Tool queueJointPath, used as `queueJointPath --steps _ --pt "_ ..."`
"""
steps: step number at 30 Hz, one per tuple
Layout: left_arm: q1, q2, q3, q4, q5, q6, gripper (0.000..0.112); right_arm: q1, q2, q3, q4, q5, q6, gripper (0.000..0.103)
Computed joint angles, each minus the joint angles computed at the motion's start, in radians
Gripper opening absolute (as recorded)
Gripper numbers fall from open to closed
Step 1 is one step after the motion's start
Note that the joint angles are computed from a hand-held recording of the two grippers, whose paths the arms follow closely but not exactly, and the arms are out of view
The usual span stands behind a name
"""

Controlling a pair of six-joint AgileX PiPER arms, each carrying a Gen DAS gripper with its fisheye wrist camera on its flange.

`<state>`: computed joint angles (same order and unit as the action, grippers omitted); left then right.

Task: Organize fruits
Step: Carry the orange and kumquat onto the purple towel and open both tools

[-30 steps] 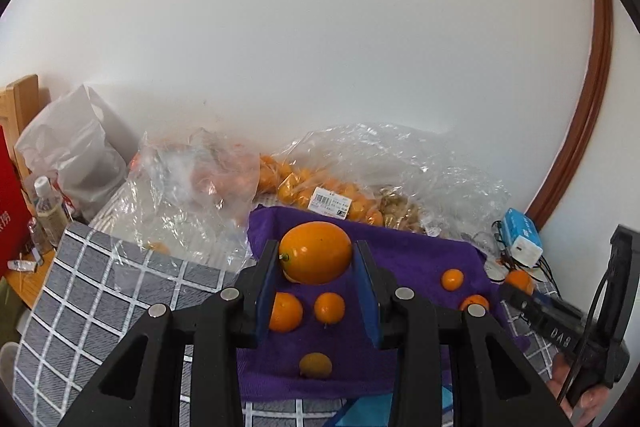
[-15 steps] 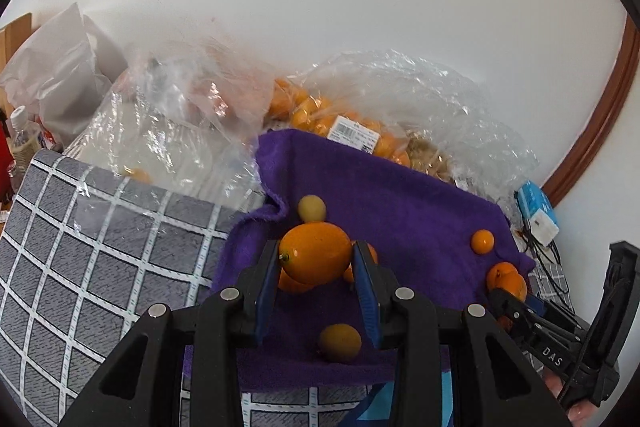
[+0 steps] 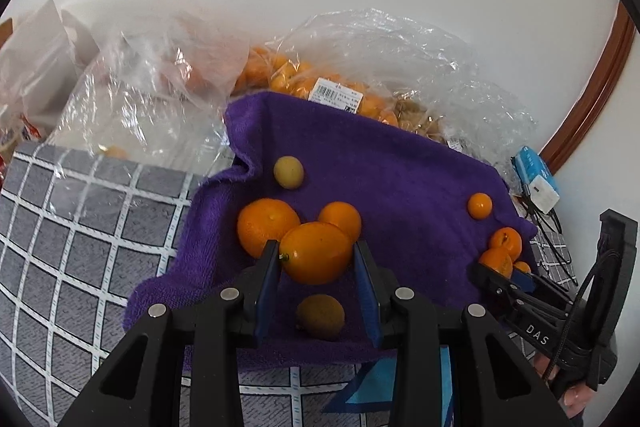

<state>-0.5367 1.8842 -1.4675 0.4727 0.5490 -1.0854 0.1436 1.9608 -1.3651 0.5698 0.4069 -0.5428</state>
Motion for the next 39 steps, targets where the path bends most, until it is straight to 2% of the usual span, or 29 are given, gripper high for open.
queueJointPath --steps 14,21,25,28,29,35,37,39 --pt "-0.031 0.048 -0.033 0.069 0.068 -0.058 0.035 -0.013 0.006 -0.010 -0.006 0.013 0.036 0.042" --pt "-0.050 0.077 -0.065 0.117 0.111 -0.076 0.035 -0.008 -0.013 0.018 0.013 -0.019 0.017 0.043" --pt "-0.055 0.091 -0.083 0.132 0.125 -0.081 0.035 -0.015 -0.054 0.069 0.143 -0.062 -0.117 0.058" --pt "-0.059 0.083 -0.076 0.158 0.127 -0.099 0.043 -0.018 -0.074 0.087 0.213 -0.071 -0.189 0.061" --pt "-0.060 0.076 -0.068 0.171 0.119 -0.111 0.046 -0.017 -0.076 0.088 0.212 -0.071 -0.189 0.061" --pt "-0.058 0.024 -0.024 0.191 0.083 -0.123 0.051 -0.015 -0.102 0.093 0.177 -0.060 -0.147 0.062" --pt "-0.073 0.014 -0.028 0.242 0.111 -0.133 0.051 -0.015 -0.123 0.101 0.176 -0.068 -0.138 0.062" --pt "-0.092 0.011 -0.045 0.307 0.167 -0.165 0.051 -0.002 -0.154 0.109 0.059 -0.092 -0.012 0.062"
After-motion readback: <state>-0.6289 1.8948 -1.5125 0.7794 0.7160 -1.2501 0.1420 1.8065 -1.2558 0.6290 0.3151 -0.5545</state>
